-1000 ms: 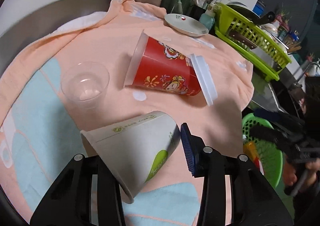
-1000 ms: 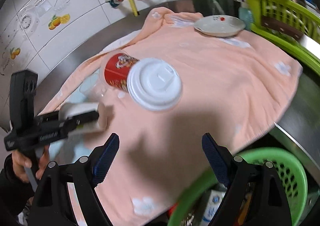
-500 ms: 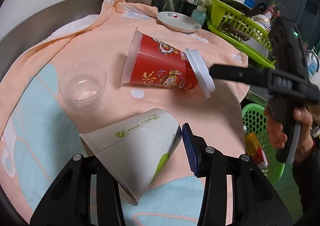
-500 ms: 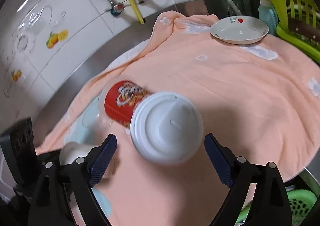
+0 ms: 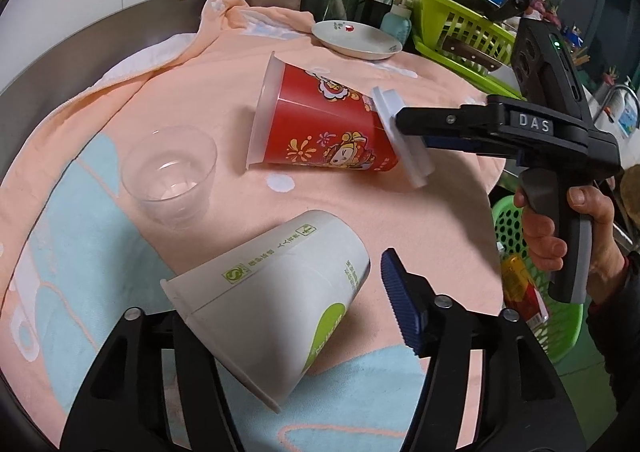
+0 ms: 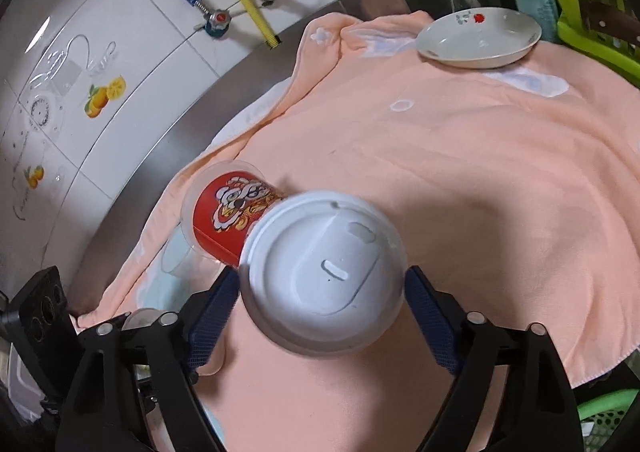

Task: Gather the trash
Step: 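Grasp the white lid of the red cup with the right gripper, then carry the paper cup and white lid over the green basket and open both grippers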

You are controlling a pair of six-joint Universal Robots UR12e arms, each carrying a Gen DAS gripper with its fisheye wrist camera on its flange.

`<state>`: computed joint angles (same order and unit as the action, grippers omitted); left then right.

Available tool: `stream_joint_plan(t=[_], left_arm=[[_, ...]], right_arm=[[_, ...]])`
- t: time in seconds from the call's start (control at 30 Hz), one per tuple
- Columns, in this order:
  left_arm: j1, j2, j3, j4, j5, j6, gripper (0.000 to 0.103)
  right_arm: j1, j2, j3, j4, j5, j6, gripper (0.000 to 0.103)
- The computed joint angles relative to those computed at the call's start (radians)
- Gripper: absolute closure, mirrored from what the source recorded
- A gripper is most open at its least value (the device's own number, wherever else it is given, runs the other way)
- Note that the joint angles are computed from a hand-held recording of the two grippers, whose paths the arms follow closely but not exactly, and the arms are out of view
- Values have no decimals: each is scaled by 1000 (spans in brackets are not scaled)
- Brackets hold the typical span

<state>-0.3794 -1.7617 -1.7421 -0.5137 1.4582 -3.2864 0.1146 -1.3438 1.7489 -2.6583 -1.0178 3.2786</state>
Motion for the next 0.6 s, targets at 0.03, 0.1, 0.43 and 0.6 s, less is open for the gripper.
stream_joint_plan(t=[0.03, 0.1, 0.43, 0.6], left_arm=[[-2, 0, 0, 1, 4, 7, 37], [-6, 0, -2, 11, 17, 22, 35], [9, 8, -15, 20, -52, 37, 80], [11, 9, -20, 24, -67, 34, 87]], right_arm=[[1, -1, 3, -9, -8, 2, 28], [-2, -3, 8, -15, -2, 2, 30], [-4, -20, 28, -31, 5, -15, 23], [-12, -16, 31, -55, 5, 11, 21]])
